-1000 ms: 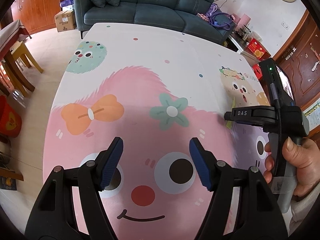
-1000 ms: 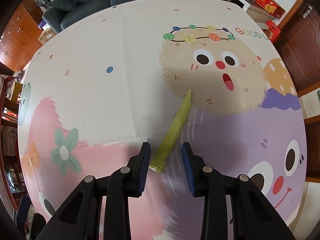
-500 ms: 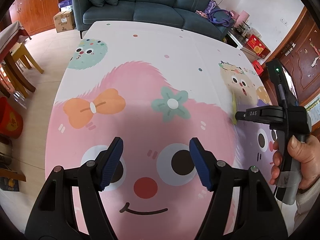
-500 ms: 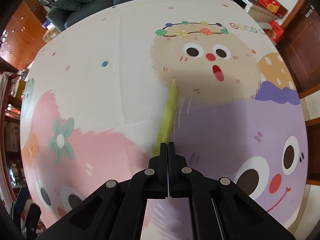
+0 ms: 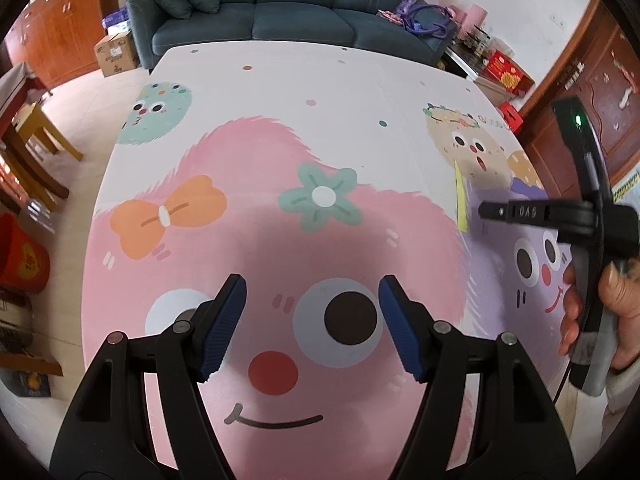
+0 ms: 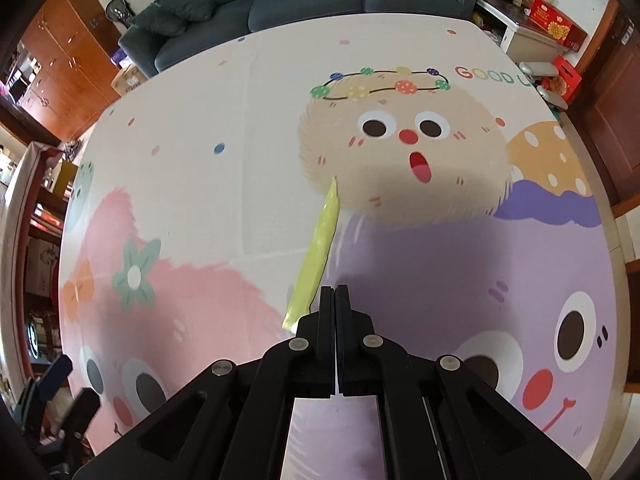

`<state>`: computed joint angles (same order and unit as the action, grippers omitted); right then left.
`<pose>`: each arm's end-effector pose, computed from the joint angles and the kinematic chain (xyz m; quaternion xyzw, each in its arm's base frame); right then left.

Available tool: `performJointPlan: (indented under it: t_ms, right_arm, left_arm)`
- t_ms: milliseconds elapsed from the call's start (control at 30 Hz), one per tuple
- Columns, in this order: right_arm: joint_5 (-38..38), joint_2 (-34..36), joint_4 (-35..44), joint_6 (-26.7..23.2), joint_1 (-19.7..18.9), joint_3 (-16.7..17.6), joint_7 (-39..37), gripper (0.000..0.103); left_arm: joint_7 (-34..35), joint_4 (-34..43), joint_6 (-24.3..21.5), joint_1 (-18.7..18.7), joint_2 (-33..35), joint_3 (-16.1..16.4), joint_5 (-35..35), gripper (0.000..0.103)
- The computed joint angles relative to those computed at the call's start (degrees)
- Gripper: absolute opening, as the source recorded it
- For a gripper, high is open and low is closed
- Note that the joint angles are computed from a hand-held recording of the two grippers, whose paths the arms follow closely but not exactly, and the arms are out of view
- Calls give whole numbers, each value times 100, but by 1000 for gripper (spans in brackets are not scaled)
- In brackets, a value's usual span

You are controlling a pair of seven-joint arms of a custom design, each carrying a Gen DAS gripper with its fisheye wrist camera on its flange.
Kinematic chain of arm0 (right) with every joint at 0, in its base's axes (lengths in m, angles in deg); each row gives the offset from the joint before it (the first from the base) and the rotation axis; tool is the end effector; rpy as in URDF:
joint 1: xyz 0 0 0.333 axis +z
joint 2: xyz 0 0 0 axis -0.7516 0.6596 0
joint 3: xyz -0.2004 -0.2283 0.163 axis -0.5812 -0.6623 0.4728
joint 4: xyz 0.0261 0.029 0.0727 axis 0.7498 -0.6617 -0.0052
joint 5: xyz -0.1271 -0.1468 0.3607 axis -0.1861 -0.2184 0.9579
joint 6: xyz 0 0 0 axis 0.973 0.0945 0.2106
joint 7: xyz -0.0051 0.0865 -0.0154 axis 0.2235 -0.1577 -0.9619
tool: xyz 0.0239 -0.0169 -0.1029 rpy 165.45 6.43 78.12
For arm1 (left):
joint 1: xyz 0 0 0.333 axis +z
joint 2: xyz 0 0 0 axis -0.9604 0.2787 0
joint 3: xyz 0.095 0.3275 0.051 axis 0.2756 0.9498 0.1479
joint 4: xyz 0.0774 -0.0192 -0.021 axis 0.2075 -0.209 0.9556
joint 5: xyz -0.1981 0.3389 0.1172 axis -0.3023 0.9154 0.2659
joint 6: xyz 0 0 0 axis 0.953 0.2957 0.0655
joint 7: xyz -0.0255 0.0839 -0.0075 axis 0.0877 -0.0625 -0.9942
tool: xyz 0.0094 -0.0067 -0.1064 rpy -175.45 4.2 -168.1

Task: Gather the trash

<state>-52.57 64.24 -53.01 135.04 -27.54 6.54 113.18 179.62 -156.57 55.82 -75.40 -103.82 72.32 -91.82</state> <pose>0.5498 0.2782 0.5966 -0.6381 0.7613 -0.0559 0.1011 0.4784 -0.0485 0.6378 -0.6615 0.7102 -0.2241 0.0881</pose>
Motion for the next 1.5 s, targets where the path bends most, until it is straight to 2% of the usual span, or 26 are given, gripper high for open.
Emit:
performJointPlan:
  t_ms: [300,733,900,1033,1367,1500]
  right_arm:
    - [186,184,45,598,-254,-172,-378,0]
    - [561,802,495,895,-434,-266,-770,1]
    - [695,760,353,1147,-462,-275,-793,6]
    - [775,775,367,1189,-469,-255,-933,15]
    - [1552,639,178,1237,-467,-81,-2109,15]
    - [1586,579,148,1097,-375,-38,-2506,15]
  left_arm:
    - [-109,471,100,-65,564,-213,270,66]
    - [-276,807,156,-114,1034,-310,423,66]
    - [-268,827,166,-117,1074,-309,412,66]
    - [-242,858,165,-129,1123,-323,407,66]
    - [-292,866,190,-107,1156,-320,418,66]
    - [-328,855,177,-87,1126,-308,420,66]
